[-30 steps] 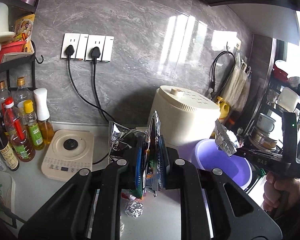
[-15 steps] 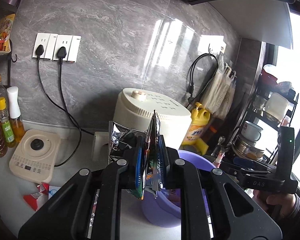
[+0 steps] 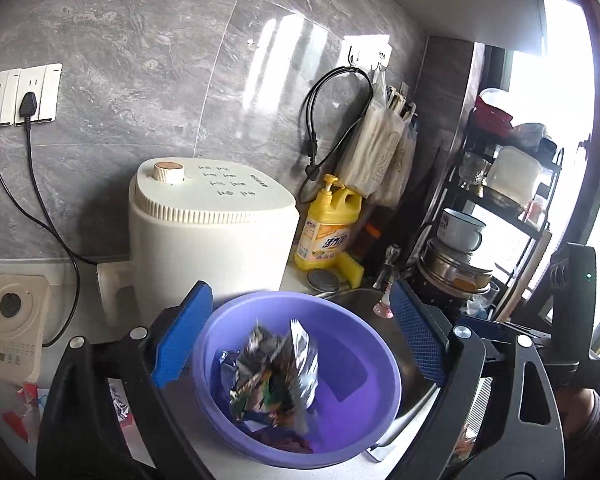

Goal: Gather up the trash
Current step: 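Open both tools to drop the wrappers into the lilac bucket, then move both tools back from the bucket to the remaining trash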

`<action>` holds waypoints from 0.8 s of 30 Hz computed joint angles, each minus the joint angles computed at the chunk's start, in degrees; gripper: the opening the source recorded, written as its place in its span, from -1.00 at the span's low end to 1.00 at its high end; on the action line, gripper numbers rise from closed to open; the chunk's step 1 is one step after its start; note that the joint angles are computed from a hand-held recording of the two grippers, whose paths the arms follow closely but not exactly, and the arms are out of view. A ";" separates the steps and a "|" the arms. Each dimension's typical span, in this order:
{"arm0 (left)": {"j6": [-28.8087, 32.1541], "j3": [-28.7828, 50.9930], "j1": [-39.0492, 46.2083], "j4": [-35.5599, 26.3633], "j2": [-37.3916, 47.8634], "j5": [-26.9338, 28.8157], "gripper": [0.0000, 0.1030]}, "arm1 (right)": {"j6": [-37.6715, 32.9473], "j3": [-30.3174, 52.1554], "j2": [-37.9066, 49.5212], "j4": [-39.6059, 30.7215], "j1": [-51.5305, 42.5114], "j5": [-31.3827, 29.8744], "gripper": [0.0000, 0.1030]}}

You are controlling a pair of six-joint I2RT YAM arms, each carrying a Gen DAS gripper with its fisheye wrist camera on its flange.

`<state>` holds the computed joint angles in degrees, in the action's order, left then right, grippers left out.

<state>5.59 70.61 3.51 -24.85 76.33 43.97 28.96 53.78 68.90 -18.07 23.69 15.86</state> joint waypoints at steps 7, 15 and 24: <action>3.99 -0.94 6.33 -4.17 0.15 -1.87 0.89 | 2.75 0.05 1.43 1.78 4.94 2.99 0.83; 11.01 0.20 17.12 -9.87 1.92 0.24 0.89 | 5.91 3.42 7.44 4.49 12.69 5.52 0.85; 19.40 4.17 29.28 -15.15 5.56 1.11 0.89 | 5.73 12.53 18.97 7.74 20.20 6.69 0.85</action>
<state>24.99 74.78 32.79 -40.00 81.89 45.08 34.70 66.31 87.87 -10.34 43.89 22.55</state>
